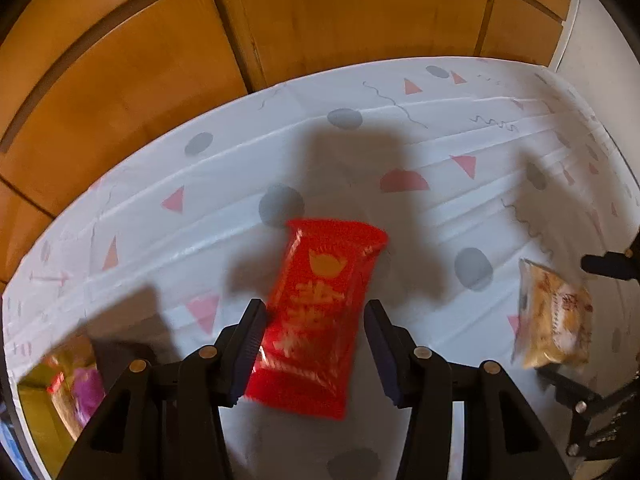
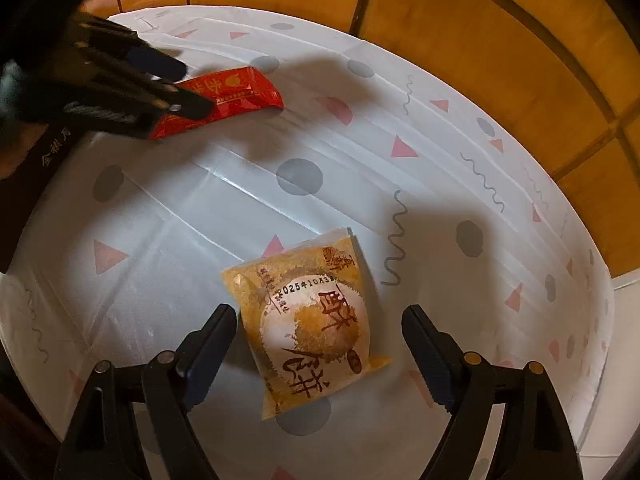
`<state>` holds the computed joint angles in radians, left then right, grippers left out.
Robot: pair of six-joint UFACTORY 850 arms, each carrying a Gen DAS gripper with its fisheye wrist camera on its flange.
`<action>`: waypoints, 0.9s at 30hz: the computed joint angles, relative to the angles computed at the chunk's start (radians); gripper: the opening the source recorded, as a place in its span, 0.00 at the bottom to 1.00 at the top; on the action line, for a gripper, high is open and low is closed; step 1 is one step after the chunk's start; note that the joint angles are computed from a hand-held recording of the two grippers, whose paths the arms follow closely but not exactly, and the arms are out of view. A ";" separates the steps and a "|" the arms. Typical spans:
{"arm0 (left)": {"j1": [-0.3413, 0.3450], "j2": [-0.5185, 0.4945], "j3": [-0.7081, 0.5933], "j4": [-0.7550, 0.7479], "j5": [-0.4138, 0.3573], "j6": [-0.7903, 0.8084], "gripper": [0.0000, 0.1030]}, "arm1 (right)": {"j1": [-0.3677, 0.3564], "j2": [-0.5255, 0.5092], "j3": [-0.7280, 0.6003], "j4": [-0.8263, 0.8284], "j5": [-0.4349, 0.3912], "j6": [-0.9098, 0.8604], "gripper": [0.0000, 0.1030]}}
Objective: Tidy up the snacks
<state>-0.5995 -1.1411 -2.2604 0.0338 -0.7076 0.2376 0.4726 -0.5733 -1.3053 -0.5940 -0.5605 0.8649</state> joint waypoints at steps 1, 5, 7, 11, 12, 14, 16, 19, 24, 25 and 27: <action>0.000 -0.015 -0.024 0.001 -0.014 0.006 0.50 | -0.002 -0.001 0.000 0.003 0.001 -0.002 0.83; 0.009 -0.094 -0.152 -0.051 -0.098 0.031 0.52 | 0.000 -0.003 -0.004 0.009 0.002 -0.014 0.83; 0.011 -0.090 -0.146 -0.067 -0.098 0.010 0.47 | 0.000 -0.003 -0.004 0.012 0.004 -0.016 0.83; 0.005 0.013 0.032 -0.069 -0.012 -0.034 0.38 | 0.003 0.004 0.004 0.031 0.021 -0.038 0.80; 0.003 0.050 0.098 -0.069 0.013 -0.055 0.38 | 0.004 0.006 0.007 0.032 0.031 -0.045 0.80; -0.004 0.110 0.204 -0.054 0.062 -0.097 0.38 | 0.004 0.002 0.004 0.048 0.031 -0.066 0.80; -0.009 0.185 0.338 -0.082 0.125 -0.101 0.38 | 0.009 -0.007 -0.003 0.050 0.007 -0.071 0.80; -0.028 0.298 0.541 -0.011 0.257 -0.161 0.38 | 0.010 0.004 0.007 0.034 0.010 -0.048 0.80; -0.047 0.443 0.797 -0.045 0.427 -0.109 0.38 | -0.002 0.027 0.029 0.017 0.018 0.018 0.81; -0.050 0.474 0.852 -0.082 0.465 -0.063 0.38 | -0.005 0.032 0.033 0.018 0.024 0.025 0.81; -0.061 0.512 0.926 -0.070 0.532 -0.061 0.38 | -0.017 0.068 0.065 0.035 0.097 0.042 0.81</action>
<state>-0.6602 -0.6286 -1.3344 -0.0357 -0.1753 0.1769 0.4551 -0.5056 -1.2407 -0.5589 -0.4635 0.9068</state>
